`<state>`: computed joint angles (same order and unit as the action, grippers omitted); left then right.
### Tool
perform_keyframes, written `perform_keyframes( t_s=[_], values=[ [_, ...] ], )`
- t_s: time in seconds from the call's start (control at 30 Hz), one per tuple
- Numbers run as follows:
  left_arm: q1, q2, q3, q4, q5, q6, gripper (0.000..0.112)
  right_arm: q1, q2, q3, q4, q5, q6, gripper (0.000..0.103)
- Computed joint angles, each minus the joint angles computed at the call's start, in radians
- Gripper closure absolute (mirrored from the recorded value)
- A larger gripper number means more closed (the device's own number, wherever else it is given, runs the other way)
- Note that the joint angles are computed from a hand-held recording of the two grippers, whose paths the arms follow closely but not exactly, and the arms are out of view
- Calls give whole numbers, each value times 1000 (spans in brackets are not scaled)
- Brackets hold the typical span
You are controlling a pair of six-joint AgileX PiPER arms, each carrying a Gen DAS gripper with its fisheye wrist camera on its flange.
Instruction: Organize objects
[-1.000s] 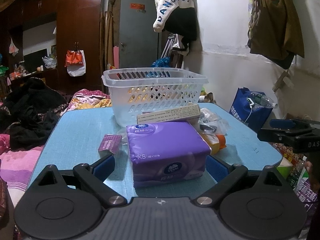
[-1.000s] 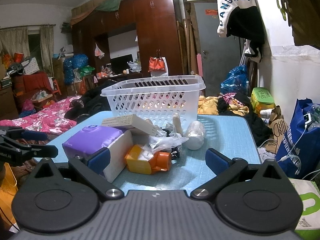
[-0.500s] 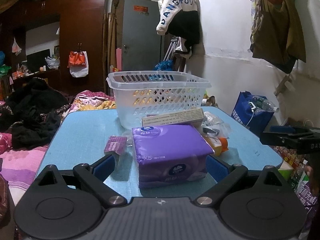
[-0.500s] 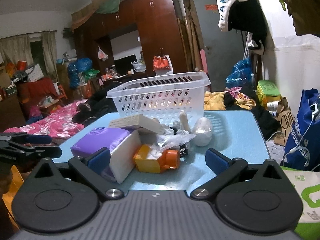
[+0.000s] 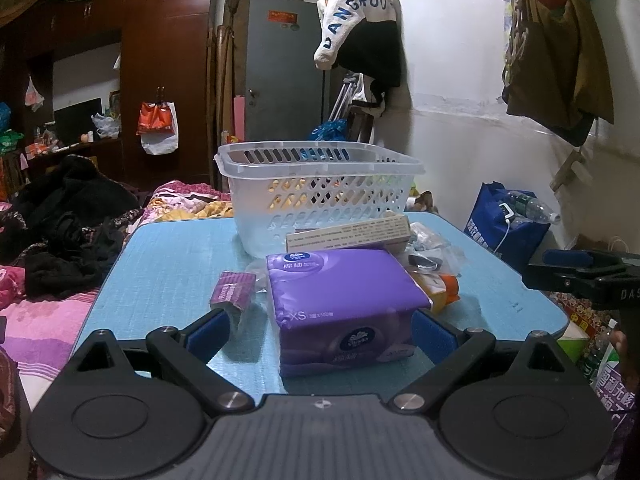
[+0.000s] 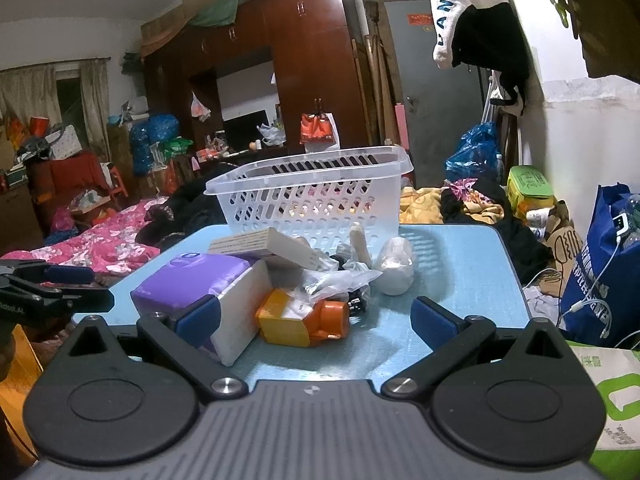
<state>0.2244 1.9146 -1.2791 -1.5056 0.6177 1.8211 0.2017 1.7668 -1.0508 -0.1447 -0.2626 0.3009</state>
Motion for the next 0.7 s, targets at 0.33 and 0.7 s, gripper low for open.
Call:
perform_keyframes(
  t_s=[0.33, 0.7],
  values=[
    [4, 1, 0, 0, 10, 7, 13, 0, -2, 4, 8, -7, -10, 0],
    [2, -2, 0, 7, 8, 1, 13, 3, -1, 5, 57, -9, -62, 0]
  ],
)
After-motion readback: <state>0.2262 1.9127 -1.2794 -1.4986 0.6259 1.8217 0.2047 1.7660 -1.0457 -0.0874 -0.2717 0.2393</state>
